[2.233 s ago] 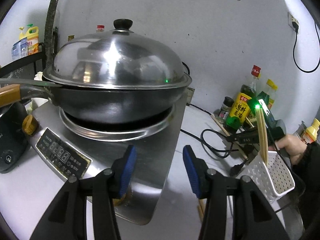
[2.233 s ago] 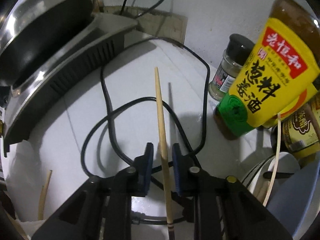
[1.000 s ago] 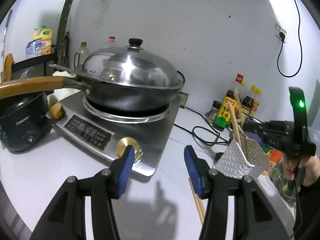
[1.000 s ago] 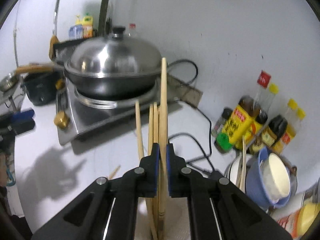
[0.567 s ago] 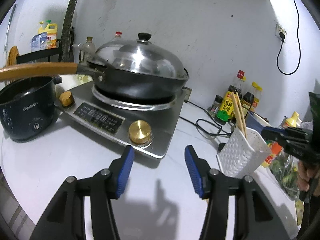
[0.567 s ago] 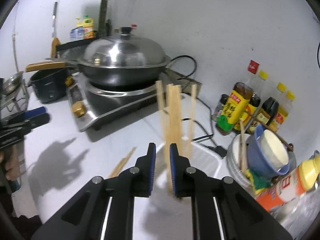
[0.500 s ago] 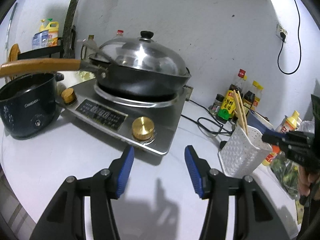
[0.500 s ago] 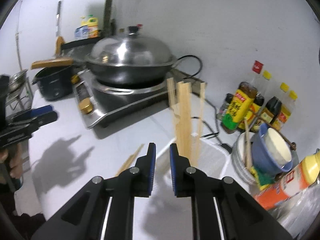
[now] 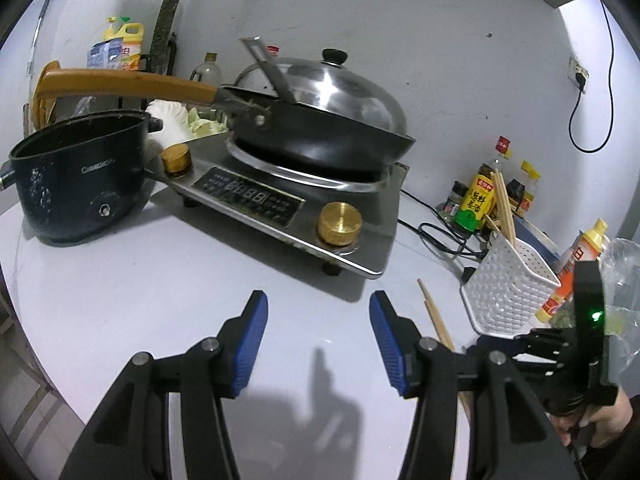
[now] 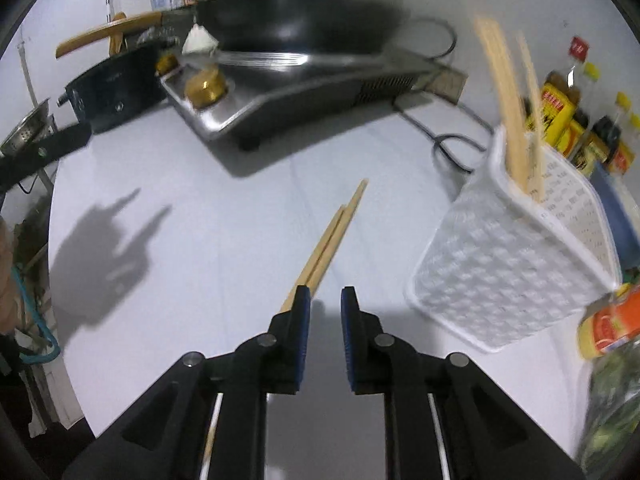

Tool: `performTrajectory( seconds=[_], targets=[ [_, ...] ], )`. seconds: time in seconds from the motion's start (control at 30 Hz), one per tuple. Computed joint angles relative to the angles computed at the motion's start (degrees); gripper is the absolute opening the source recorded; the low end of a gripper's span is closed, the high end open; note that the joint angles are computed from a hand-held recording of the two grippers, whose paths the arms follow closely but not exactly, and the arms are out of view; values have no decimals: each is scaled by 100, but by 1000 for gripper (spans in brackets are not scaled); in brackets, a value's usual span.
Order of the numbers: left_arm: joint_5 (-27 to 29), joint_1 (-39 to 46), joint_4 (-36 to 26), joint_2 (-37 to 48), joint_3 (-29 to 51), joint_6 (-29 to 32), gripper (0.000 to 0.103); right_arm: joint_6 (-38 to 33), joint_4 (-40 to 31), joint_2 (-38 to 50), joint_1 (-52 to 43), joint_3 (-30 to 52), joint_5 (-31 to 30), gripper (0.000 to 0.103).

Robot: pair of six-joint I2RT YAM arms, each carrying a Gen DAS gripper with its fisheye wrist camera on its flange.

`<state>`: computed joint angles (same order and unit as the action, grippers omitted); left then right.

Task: Organize utensils
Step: 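Grasp a chopstick with the right tool while the left tool approaches another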

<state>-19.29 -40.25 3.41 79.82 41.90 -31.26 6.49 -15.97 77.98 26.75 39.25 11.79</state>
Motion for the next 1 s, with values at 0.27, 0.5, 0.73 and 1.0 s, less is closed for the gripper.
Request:
performTrajectory(
  seconds=[0.27, 0.5, 0.73, 1.0],
  targets=[
    [131, 139, 103, -26, -147, -47, 53, 148, 297, 532, 82, 58, 169, 22],
    [156, 58, 131, 134, -58, -56, 53, 1, 310, 512, -366, -58, 91, 22],
    [111, -62, 75, 284, 85, -31, 53, -226, 401, 561, -618, -48, -119, 22],
    [12, -166, -124, 413, 250, -72, 53, -431, 606, 679, -761, 6, -520, 6]
  ],
)
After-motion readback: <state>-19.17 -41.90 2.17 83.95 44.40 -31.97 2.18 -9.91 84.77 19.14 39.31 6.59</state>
